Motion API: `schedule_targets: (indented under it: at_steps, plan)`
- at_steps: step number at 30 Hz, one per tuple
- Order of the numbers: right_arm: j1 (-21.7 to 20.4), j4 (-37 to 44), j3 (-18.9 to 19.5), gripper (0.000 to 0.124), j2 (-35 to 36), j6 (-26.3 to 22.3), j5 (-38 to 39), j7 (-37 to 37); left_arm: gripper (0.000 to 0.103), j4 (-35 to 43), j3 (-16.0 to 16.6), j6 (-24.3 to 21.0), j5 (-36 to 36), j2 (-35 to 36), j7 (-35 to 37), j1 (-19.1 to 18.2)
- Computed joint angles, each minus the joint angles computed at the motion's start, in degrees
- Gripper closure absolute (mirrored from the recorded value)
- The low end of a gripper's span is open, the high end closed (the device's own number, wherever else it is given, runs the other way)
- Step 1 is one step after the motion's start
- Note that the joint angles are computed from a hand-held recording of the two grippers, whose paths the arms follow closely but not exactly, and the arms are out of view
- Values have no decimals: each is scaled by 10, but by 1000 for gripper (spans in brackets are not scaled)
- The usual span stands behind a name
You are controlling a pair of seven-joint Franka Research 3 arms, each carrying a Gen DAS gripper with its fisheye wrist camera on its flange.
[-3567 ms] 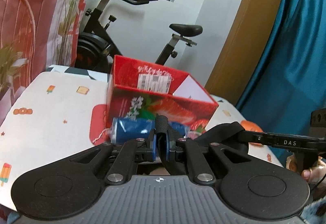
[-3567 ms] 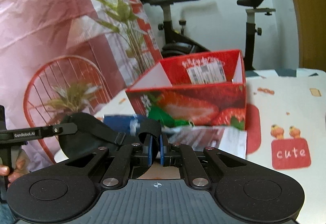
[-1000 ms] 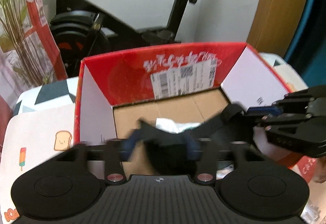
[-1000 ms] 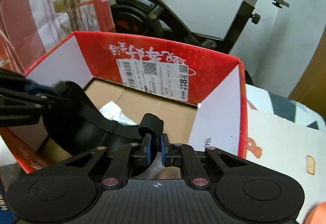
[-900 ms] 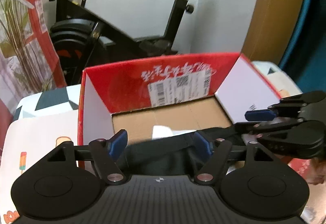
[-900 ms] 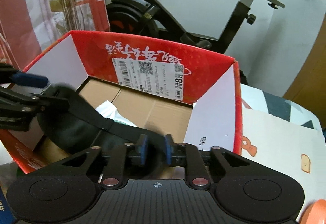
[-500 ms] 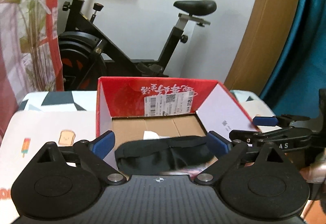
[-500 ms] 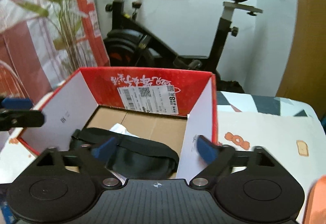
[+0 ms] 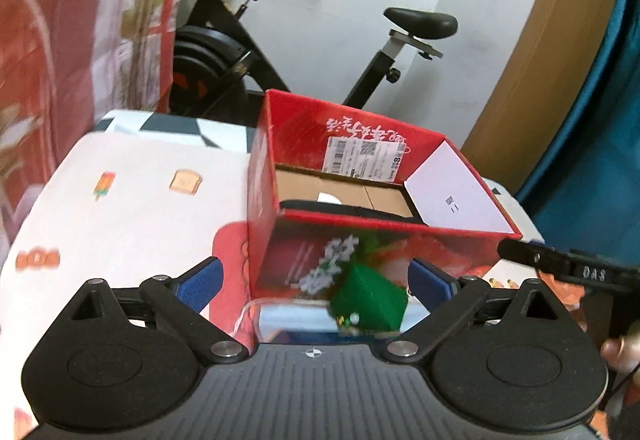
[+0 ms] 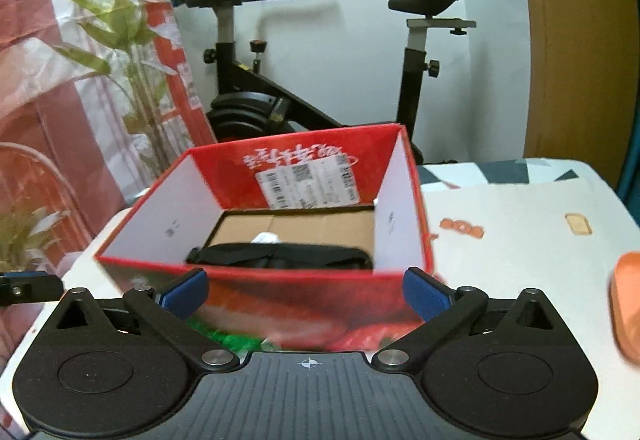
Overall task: Organize soft objects
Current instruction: 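Move both grippers back down to the blue cotton-pad bag, then close both grippers on the blue cotton-pad bag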
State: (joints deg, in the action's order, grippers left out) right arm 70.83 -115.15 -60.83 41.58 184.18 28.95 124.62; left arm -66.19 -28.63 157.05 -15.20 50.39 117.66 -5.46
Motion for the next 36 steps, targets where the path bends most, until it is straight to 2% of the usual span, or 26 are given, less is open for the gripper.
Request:
schedule_targets:
  at_steps: [3,7,10,14,18,22,29,31,34,36]
  plan:
    - [5,-9,24,22,-16,25,13,-4,3,-37,-13,20,-18,-13,-2,17]
    - [-21,13,75,23,-32,33,22,-40,6,-68,-17,45,-26,-23,-26,26]
    - [-41,30,109,26,-39,37,18,-66,12,-74,-27,58,-29,-19,-41,31]
    - [-61,47,138,34,-41,27,23,-78,21,-63,-29,34,-28,-5,-72,30]
    - [-120,41,211,38,-72,32,10,-79,27,-77,-42,11,-47,-2,-78,43]
    - [-197,27,307,41,-103,50,9,-90,29,-106,-60,12,-70,-10,-60,60]
    - [-299,25,432,51,-124,73,16,-126,34,-147,-76,29,-84,-29,-14,75]
    - [-294,27,429,58,-124,73,27,-137,37,-157,-77,36,-86,-36,-8,78]
    - [-310,24,449,68,-129,84,37,-154,40,-165,-78,42,-87,-41,-4,79]
    - [-297,24,438,73,-130,85,50,-169,41,-174,-82,48,-87,-47,3,83]
